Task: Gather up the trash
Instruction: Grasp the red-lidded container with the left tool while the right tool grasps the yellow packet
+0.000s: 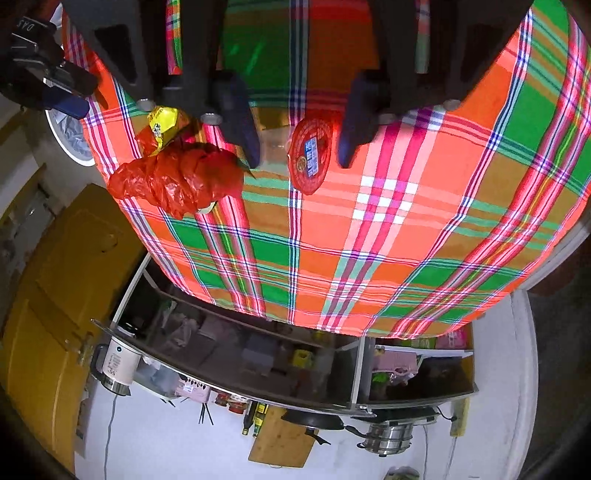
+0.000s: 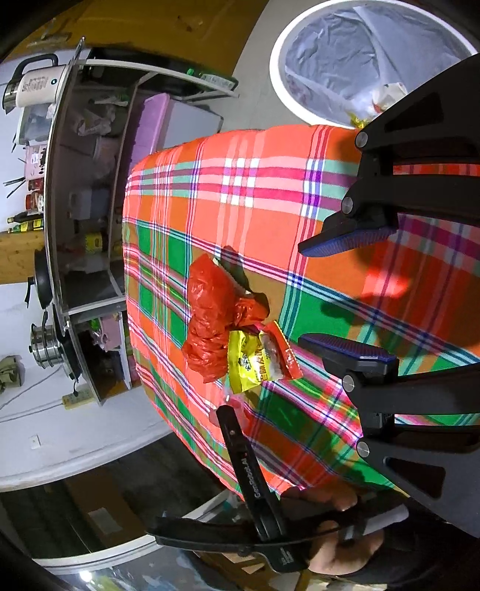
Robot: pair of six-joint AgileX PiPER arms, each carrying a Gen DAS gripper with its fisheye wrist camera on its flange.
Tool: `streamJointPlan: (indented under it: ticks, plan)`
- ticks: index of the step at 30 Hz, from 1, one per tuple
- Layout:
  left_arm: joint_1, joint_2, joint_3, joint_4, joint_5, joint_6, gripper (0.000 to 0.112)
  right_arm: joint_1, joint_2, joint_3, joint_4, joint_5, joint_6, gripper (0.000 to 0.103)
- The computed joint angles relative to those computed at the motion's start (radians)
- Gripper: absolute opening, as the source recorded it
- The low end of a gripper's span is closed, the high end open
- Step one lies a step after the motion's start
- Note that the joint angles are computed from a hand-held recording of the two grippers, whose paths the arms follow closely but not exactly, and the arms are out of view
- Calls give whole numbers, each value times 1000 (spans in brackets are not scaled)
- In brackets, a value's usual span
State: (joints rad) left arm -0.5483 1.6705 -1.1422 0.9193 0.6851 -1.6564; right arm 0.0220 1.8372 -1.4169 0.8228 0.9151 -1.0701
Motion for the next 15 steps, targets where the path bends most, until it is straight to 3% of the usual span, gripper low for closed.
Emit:
streamJointPlan:
  ticks: [1,4,15]
  plan:
    - [6,2,-2,-11,-8,11,23,3,2,-2,0,-1,1,44]
    - [25,0,10,-21,-48,11,16,14,6,-8,0,1,6,44]
    - [-25,-76,97,63,-51,-105,8,81,24,-39,-9,-3,19,44]
